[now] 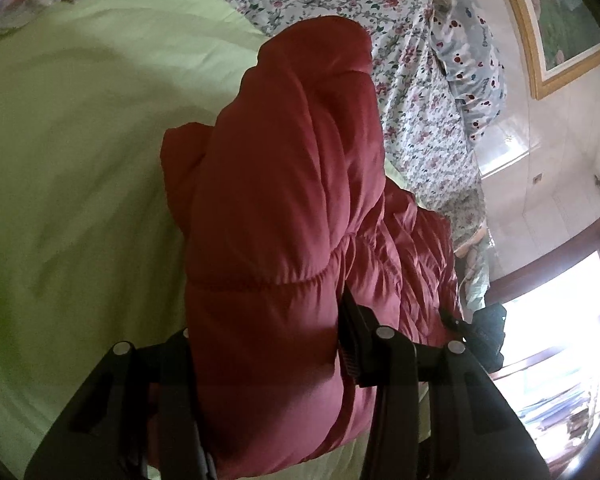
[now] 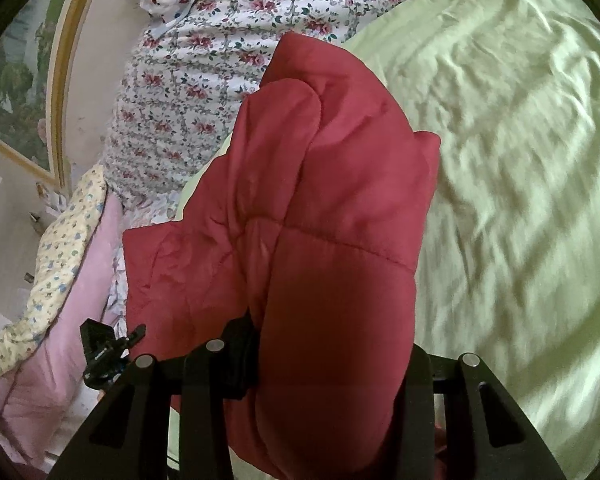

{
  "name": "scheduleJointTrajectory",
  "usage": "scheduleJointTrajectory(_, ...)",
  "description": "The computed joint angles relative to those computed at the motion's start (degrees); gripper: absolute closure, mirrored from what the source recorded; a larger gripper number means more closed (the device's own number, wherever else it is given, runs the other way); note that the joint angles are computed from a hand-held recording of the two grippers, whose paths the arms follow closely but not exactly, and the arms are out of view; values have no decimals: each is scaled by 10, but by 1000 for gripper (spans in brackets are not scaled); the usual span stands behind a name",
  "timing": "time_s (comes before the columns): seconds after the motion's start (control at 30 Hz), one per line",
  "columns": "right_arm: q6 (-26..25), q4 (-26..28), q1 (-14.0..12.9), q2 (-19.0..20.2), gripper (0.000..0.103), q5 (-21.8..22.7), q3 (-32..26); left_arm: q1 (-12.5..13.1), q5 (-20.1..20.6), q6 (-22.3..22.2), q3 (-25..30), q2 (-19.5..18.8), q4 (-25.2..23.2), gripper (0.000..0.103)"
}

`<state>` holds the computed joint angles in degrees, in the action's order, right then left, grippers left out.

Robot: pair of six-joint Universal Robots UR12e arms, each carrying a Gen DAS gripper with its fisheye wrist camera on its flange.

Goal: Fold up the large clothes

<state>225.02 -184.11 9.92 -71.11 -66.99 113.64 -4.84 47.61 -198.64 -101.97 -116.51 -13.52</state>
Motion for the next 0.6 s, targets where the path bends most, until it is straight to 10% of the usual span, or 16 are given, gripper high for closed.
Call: scheduleJointTrajectory(0.6, 6, 11, 14, 4, 37, -53, 2, -33, 156, -11, -12, 10, 16, 33)
